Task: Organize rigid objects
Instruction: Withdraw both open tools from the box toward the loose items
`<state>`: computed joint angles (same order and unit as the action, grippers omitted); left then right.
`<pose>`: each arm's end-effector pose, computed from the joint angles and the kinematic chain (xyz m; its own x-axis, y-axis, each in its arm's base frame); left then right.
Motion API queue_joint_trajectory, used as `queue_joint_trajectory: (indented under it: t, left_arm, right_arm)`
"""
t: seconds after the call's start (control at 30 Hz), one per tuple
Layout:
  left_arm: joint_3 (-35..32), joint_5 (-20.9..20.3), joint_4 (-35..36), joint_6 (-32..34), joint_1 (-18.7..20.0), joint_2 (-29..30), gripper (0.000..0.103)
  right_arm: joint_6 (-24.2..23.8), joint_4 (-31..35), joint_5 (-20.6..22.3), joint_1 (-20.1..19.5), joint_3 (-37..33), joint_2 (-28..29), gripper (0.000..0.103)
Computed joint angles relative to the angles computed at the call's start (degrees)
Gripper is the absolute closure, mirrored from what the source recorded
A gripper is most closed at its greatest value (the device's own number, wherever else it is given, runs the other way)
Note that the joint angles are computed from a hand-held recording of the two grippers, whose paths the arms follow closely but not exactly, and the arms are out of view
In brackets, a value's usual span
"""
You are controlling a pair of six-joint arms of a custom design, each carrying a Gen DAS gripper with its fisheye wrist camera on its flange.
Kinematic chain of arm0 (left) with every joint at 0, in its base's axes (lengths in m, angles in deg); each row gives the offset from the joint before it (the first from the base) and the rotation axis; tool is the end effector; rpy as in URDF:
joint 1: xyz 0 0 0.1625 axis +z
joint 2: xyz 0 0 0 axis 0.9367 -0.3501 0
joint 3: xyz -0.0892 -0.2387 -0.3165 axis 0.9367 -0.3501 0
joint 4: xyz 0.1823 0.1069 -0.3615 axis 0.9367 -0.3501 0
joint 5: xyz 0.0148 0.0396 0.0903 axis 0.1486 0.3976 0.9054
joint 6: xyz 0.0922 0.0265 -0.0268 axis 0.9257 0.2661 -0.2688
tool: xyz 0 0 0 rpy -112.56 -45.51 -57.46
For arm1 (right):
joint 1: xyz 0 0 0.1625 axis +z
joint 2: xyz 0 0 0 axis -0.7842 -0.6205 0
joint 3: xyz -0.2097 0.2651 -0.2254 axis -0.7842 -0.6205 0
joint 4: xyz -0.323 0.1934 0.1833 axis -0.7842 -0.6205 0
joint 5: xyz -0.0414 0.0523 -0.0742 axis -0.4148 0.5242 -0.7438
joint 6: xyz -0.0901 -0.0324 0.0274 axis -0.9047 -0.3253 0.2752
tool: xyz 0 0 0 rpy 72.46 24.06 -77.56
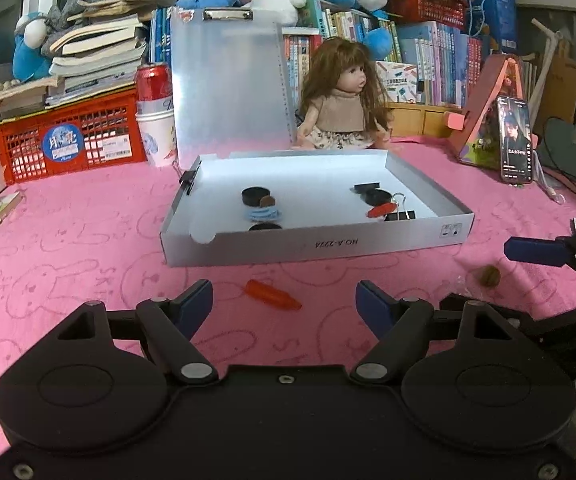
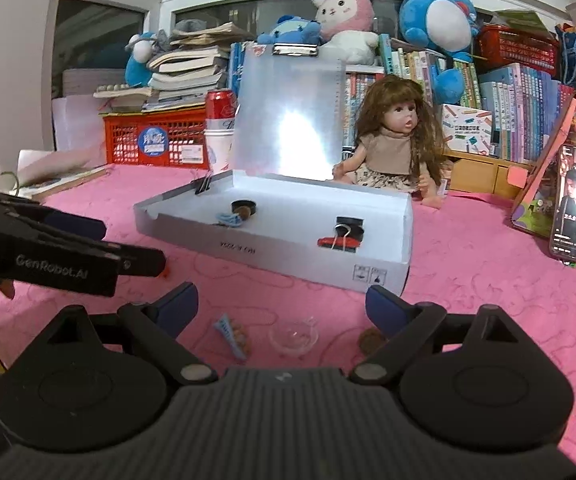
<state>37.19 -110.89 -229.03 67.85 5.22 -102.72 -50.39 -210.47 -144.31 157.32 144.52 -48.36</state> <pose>-0.0123 -0.6708 0.1966 -0.6401 0.4150 -0.6466 0.7598 0.4668 -0.4526 0.2577 -0.6097 -0.0478 -0.7088 -0.0618 0.7027 -0.6528 0.4349 -0.6202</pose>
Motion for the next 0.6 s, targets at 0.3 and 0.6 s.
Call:
queue_joint_trajectory:
  t: [0.3, 0.6]
  left_arm:
    - [0.6, -1.0, 4.2, -1.2, 0.5, -1.2, 0.034]
    - [2.3, -1.8, 4.2, -0.4, 0.3, -2.0, 0.035]
  right_arm:
    - [0.5, 4.0, -0.1, 0.0, 0.6, -0.5, 0.027]
    - [4.2, 3.6, -4.2, -0.4, 0.3, -0.7, 0.067]
